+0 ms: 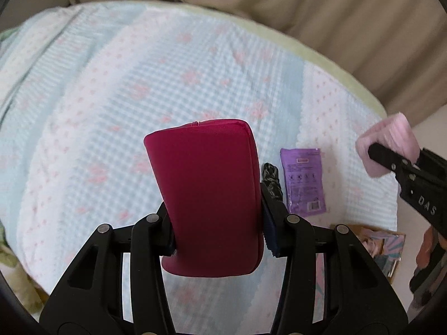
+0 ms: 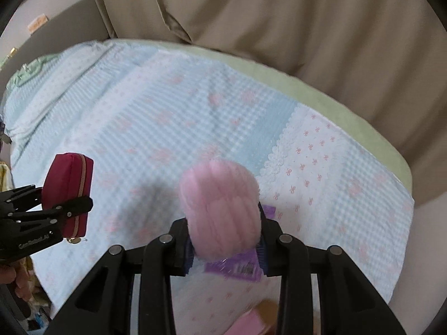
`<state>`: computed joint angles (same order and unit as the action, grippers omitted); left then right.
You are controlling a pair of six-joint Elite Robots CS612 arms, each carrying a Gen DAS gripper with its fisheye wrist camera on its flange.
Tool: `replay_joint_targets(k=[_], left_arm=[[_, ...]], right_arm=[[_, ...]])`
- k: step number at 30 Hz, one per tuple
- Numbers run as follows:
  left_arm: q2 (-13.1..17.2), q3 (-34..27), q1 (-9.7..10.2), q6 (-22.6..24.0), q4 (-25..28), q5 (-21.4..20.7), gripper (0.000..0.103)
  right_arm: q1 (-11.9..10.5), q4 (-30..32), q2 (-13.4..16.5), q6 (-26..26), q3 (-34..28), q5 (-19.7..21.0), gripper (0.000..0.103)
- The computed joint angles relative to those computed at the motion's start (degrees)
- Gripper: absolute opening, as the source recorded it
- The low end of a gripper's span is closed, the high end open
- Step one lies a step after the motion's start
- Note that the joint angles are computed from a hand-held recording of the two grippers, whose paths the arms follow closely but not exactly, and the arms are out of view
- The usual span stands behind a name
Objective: Organize soft objects
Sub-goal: 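Grasp the magenta pouch with the left tool while the right tool grasps the pink hair tie, then lift the pouch and hair tie and carry both over the box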
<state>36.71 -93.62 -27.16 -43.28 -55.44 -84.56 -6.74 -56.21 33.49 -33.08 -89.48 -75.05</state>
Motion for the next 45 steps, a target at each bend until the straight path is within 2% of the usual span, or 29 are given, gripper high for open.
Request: replay_joint_targets(k=[3, 7, 10, 14, 17, 21, 26, 29, 34, 41, 45], left_arm=[[-0.61, -3.06, -0.88, -0.89, 2.49, 1.39, 0.043], [-1.76, -7.30, -1.58, 0.38, 6.76, 2.18, 0.043], [-2.49, -10.14, -2.26, 3.20, 9.16, 2.07, 0.043], [-3.33, -13.68, -2.62, 7.00, 11.96, 0.21, 0.043], [-3.65, -15.51, -3.41, 10.08, 13.25, 0.41, 0.043], [-4.21, -16.72, -4.47, 13.82, 15.03, 0.13, 0.043], [-4.41, -17.27, -6.38, 14.96, 15.62, 0.62, 0.043], [-4.32, -16.84, -7.58, 13.56, 15.04, 0.82, 0.043], [-4.73, -14.75, -10.32, 11.90, 13.72, 1.63, 0.043], [-5.99, -8.04, -14.71, 11.63, 7.56, 1.52, 0.043], [-6.81, -2.50, -16.76, 11.56, 3.77, 0.98, 0.043]], right_arm=[[-0.01, 3.57, -0.24, 2.20, -4.07, 0.29, 0.033], [0.05, 7.86, -0.51, 5.77, -9.53, 0.54, 0.033], [0.35, 9.96, -0.68, 10.34, -13.40, -0.76, 0.033], [0.80, 14.19, -0.86, 19.40, -18.21, -2.40, 0.033], [1.45, 15.86, -0.23, 23.33, -21.03, -3.83, 0.033], [1.32, 18.85, 0.97, 29.11, -24.84, -3.05, 0.033], [0.26, 21.18, 1.58, 30.60, -28.27, -2.50, 0.033], [-0.93, 21.96, 1.65, 28.82, -29.20, -2.35, 0.033], [-4.79, 22.71, 1.77, 27.43, -30.26, -0.45, 0.033], [-11.82, 22.72, 1.80, 26.41, -29.59, 0.10, 0.033], [-15.77, 23.50, 1.87, 26.08, -26.90, 0.64, 0.033]])
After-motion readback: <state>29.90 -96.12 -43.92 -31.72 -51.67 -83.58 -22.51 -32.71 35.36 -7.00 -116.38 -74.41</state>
